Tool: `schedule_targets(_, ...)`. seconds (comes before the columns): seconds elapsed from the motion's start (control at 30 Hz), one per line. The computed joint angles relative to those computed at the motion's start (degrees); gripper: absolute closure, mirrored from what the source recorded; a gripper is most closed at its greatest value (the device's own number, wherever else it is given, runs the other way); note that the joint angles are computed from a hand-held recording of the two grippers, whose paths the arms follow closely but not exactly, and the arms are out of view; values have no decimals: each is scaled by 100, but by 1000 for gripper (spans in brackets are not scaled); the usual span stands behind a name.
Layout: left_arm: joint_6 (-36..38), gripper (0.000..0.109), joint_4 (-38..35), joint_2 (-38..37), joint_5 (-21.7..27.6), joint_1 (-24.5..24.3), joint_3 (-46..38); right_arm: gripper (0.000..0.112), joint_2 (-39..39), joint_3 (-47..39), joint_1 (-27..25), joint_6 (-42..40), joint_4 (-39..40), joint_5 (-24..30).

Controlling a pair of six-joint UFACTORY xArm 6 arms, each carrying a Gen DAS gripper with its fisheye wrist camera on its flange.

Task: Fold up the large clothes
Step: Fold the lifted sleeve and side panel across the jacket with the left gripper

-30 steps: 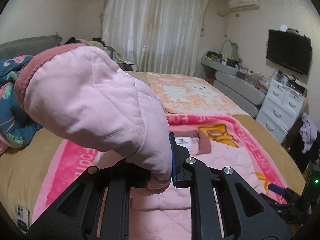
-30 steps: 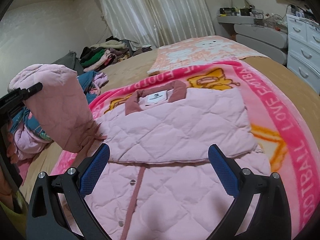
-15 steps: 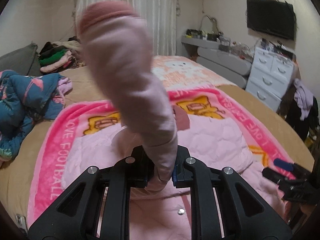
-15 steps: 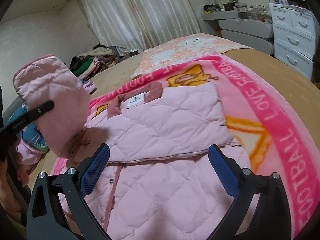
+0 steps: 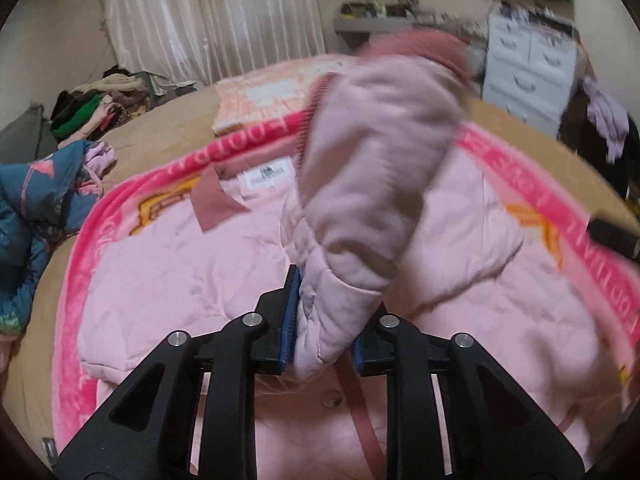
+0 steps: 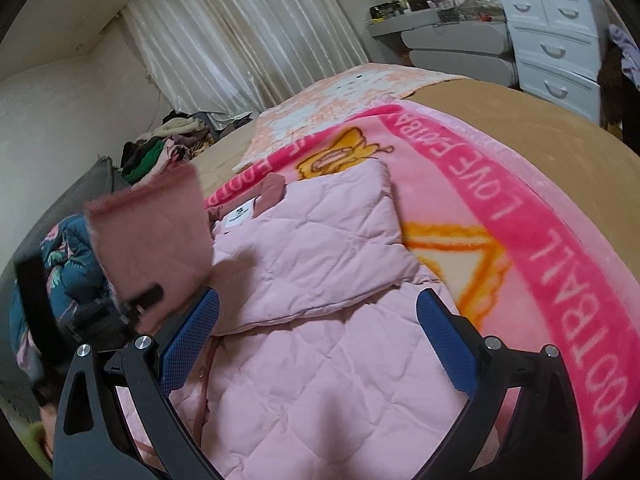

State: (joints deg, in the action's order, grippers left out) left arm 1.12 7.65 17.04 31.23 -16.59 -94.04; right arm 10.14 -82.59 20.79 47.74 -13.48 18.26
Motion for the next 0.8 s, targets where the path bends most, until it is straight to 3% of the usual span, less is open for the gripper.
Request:
schedule_targets(0.13, -191, 91, 642, 17, 40, -144, 161, 14, -83, 121, -56, 68, 87, -36)
schedule_targets(0.23, -180, 77, 871, -19, 73, -212, 292, 14, -136, 186, -84, 101, 137, -24)
schedule_targets(0.3, -2, 57, 821, -98, 140, -265, 429, 14, -166, 214, -89, 52, 213, -2)
schedule_targets(0.33, 40, 55, 798, -120, 185, -281, 454, 14, -168, 207, -86, 40, 229, 27)
schedule_targets(0.53, 879, 42, -171, -648, 298, -268, 1037, 14, -62, 21, 19, -389, 658, 229)
schedule_targets(0.6, 1124, 28, -521, -924, 320, -170, 1306, 14, 34, -105, 102, -650, 884, 326)
schedule_targets(0.7, 1282, 16, -851, -1239, 250, 12, 1589, 14, 251, -354, 239, -1062, 1358, 441)
schedule_targets(0.8, 1286, 15, -1121, -1334, 377, 324, 1521, 14, 544, -691, 388, -1330, 1777, 614)
